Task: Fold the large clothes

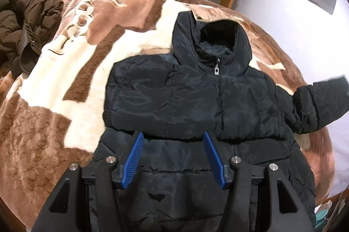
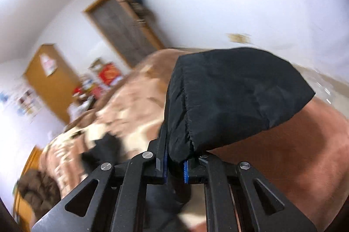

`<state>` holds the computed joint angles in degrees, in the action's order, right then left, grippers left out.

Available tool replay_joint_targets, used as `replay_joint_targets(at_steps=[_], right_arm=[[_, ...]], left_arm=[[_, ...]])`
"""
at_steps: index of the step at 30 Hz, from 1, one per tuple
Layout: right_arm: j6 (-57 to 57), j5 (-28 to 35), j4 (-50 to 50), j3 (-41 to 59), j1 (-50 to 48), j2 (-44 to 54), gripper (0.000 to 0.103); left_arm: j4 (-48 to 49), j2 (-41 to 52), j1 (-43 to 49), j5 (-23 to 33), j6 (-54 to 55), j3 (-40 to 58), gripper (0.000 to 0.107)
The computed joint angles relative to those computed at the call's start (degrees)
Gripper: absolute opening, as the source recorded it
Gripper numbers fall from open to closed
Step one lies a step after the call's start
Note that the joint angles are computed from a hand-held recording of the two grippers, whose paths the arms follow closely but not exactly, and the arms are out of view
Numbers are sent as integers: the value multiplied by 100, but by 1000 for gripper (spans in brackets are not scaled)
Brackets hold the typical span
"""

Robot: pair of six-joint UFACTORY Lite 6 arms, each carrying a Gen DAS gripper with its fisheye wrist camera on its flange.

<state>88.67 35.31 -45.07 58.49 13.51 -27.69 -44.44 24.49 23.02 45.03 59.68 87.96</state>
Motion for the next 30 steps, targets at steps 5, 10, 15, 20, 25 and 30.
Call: replay_joint_targets(at_steps=[5,10,15,20,25,30], right_arm=[[0,189,-234,1903,1416,1904,10],[-638,-297,397,3462,1928,4051,13],[-1767,-523,1769,5060,2081,6363,19],[-3269,-253,3478,6632,2102,7978,46],[-3515,-415,3394,6641,2338,7744,52],[-3229,-1430,2882,4793,2393,6286,52]], left_arm=[[-162,228,419,316,42,434,59],[-266,558,814,495,118,825,59],[-194,1086,1134,648,11,1406,59],[-116,1437,1346,758,-95,1855,59],[-209,1437,1354,910,-147,2038,59],[-464,1111,943,1059,-47,1864,59]])
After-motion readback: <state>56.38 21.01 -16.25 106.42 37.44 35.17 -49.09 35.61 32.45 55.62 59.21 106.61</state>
